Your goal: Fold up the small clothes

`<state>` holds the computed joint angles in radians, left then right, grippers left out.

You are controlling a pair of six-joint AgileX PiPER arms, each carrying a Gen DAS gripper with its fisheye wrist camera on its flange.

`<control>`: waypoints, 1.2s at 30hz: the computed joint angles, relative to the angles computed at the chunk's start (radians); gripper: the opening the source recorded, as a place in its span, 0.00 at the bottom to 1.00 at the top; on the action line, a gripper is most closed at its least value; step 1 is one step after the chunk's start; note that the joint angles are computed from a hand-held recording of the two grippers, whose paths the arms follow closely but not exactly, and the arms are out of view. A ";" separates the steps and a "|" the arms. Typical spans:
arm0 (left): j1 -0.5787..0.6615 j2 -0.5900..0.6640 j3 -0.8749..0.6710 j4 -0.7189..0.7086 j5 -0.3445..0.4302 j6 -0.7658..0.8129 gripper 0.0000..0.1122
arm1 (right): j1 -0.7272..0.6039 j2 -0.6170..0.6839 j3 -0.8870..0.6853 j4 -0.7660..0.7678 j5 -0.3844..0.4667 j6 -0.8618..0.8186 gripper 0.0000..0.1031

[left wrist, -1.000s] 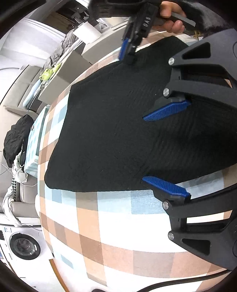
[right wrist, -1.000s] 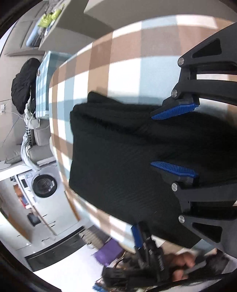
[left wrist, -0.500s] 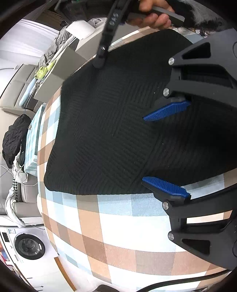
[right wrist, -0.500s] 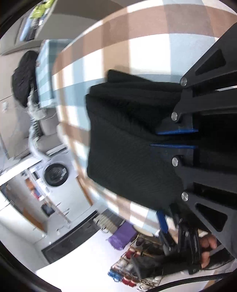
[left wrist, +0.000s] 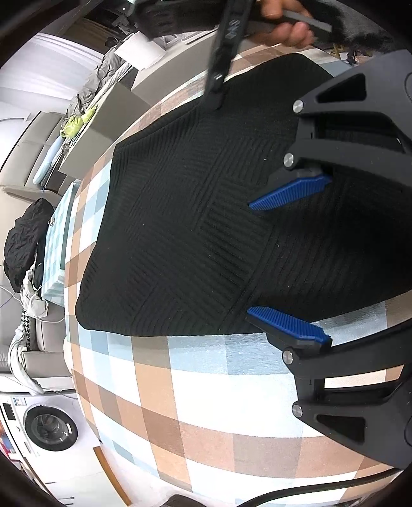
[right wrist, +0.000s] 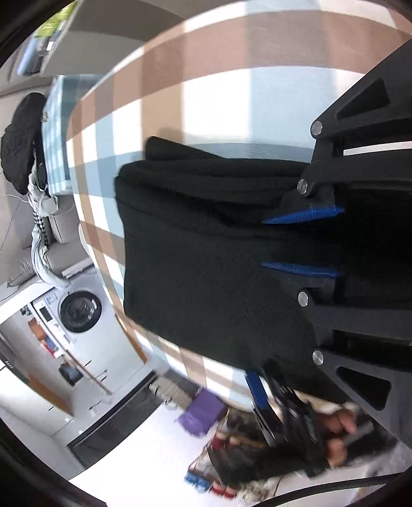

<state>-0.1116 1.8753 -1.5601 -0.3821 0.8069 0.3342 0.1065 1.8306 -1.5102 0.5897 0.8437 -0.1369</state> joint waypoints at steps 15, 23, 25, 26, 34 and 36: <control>-0.009 0.001 0.003 0.007 -0.003 0.012 0.54 | 0.101 -0.060 0.058 -0.262 -0.047 0.183 0.10; 0.000 0.002 0.004 -0.018 -0.002 0.036 0.54 | 0.010 0.079 -0.094 -0.097 -0.068 0.082 0.34; 0.002 -0.001 0.008 -0.023 -0.005 0.036 0.54 | -0.002 0.147 -0.181 -0.090 -0.079 0.097 0.33; 0.003 -0.002 0.009 -0.026 -0.007 0.037 0.54 | 0.002 0.187 -0.249 -0.141 -0.066 0.153 0.33; 0.013 -0.013 0.017 -0.043 -0.020 0.041 0.54 | 0.043 0.335 -0.558 -0.374 0.030 0.284 0.07; 0.015 -0.014 0.021 -0.040 -0.022 0.038 0.54 | 0.037 0.390 -0.629 -0.418 0.105 0.337 0.08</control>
